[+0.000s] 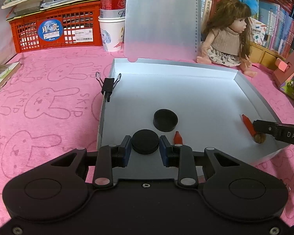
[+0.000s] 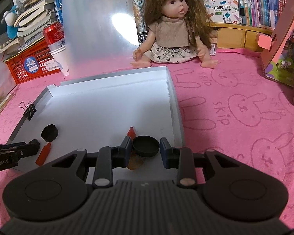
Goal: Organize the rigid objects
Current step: 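Carry both black lids into the white box and open both tools to release them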
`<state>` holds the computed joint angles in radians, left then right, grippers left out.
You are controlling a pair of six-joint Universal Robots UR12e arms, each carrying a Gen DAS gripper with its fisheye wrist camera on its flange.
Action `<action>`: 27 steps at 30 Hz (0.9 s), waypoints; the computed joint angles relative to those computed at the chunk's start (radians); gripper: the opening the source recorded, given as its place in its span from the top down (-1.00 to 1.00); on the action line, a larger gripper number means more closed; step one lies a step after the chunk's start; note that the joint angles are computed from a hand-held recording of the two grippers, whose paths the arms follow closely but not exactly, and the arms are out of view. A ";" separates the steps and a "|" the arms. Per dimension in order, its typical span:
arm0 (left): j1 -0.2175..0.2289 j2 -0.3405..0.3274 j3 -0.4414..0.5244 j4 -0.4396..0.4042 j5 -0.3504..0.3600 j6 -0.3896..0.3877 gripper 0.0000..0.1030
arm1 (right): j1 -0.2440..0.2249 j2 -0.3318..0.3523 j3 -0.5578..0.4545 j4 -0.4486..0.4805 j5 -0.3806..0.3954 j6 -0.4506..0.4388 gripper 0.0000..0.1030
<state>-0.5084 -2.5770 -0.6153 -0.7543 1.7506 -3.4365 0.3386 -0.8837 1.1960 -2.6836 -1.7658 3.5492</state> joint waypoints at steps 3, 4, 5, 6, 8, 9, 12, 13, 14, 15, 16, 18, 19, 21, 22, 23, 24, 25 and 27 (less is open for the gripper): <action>-0.002 -0.002 0.002 0.002 0.008 0.008 0.43 | 0.000 0.001 -0.002 0.002 0.001 0.002 0.30; -0.003 -0.003 0.003 0.002 0.009 0.011 0.43 | 0.000 0.001 -0.002 0.002 0.000 0.002 0.30; -0.003 -0.003 0.003 0.002 0.010 0.012 0.43 | 0.001 0.002 -0.003 0.003 0.000 0.002 0.30; -0.003 -0.003 0.003 0.003 0.010 0.013 0.43 | 0.001 0.001 -0.003 0.003 0.000 0.002 0.30; -0.004 -0.003 0.003 0.004 0.011 0.013 0.43 | 0.001 0.002 -0.004 0.003 -0.002 0.002 0.30; -0.004 -0.004 0.004 0.004 0.012 0.014 0.43 | 0.002 0.004 -0.006 0.004 -0.005 0.000 0.30; -0.005 -0.007 0.008 0.004 0.016 0.019 0.43 | 0.004 0.007 -0.011 0.005 -0.016 -0.003 0.29; -0.005 -0.007 0.008 0.004 0.016 0.019 0.43 | 0.004 0.008 -0.012 0.005 -0.021 -0.004 0.29; -0.005 -0.007 0.008 0.004 0.016 0.018 0.42 | 0.006 0.010 -0.013 0.005 -0.028 -0.007 0.29; -0.006 -0.007 0.009 0.003 0.017 0.017 0.43 | 0.007 0.011 -0.015 0.006 -0.034 -0.011 0.29; -0.005 -0.007 0.009 0.003 0.017 0.018 0.43 | 0.008 0.012 -0.017 0.006 -0.040 -0.016 0.28; -0.006 -0.007 0.008 0.006 0.018 0.019 0.43 | 0.008 0.012 -0.018 0.006 -0.039 -0.016 0.25; -0.006 -0.008 0.009 0.006 0.020 0.020 0.42 | 0.008 0.012 -0.018 0.006 -0.038 -0.015 0.21; -0.006 -0.008 0.009 0.007 0.021 0.021 0.42 | 0.008 0.012 -0.016 0.003 -0.039 -0.012 0.21; -0.006 -0.008 0.008 0.009 0.019 0.021 0.42 | 0.008 0.011 -0.015 0.001 -0.038 -0.009 0.21; -0.006 -0.008 0.007 0.010 0.018 0.020 0.41 | 0.007 0.011 -0.014 -0.001 -0.038 -0.007 0.15; -0.006 -0.007 0.005 0.012 0.014 0.020 0.37 | 0.007 0.010 -0.012 -0.005 -0.038 -0.004 0.04; -0.006 -0.006 0.003 0.015 0.012 0.019 0.35 | 0.007 0.010 -0.011 -0.009 -0.039 -0.002 -0.06; -0.006 -0.003 -0.002 0.019 0.010 0.018 0.23 | 0.007 0.008 -0.005 -0.019 -0.037 0.001 -0.12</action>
<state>-0.5142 -2.5798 -0.6171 -0.7348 1.7604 -3.4181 0.3455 -0.8761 1.1905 -2.7022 -1.8030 3.5504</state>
